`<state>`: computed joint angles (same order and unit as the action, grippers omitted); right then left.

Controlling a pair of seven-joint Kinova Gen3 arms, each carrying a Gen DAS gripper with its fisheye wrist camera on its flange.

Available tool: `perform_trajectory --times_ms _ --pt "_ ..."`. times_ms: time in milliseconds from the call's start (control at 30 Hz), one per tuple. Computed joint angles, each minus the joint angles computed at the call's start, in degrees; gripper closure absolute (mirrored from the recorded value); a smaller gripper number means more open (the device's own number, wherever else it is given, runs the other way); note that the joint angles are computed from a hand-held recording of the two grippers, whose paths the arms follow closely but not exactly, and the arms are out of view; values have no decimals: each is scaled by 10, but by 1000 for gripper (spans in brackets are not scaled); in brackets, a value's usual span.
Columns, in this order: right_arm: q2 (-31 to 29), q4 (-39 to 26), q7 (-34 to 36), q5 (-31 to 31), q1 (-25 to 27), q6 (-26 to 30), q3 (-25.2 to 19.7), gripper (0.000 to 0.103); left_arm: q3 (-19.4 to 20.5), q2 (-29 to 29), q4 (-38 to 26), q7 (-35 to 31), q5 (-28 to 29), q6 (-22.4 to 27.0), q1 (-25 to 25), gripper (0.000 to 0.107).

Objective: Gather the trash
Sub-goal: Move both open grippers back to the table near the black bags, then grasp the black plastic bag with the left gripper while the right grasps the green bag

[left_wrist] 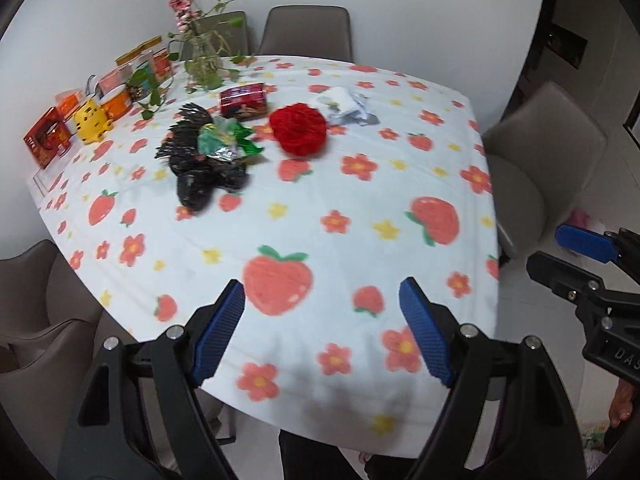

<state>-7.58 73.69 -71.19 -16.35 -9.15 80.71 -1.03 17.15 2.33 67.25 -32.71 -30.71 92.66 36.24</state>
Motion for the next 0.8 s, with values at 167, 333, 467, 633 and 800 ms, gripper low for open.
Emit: perform_trajectory --times_ms 167,333,467,633,800 --pt "72 -66 -117 65 -59 -38 -90 49 -110 -61 49 -117 56 -51 -55 28" --pt "155 -146 -199 144 -154 -53 -102 50 -223 -69 66 -233 108 -108 -76 28" --pt "229 -224 -206 184 -212 -48 -92 50 -210 -57 83 -316 160 -148 -179 28" --pt "312 -312 -175 186 -243 -24 -73 50 -151 -35 105 -361 208 -185 -302 28" --pt "391 -396 -138 171 -256 9 -58 51 -151 -7 116 -376 230 -204 -329 28"
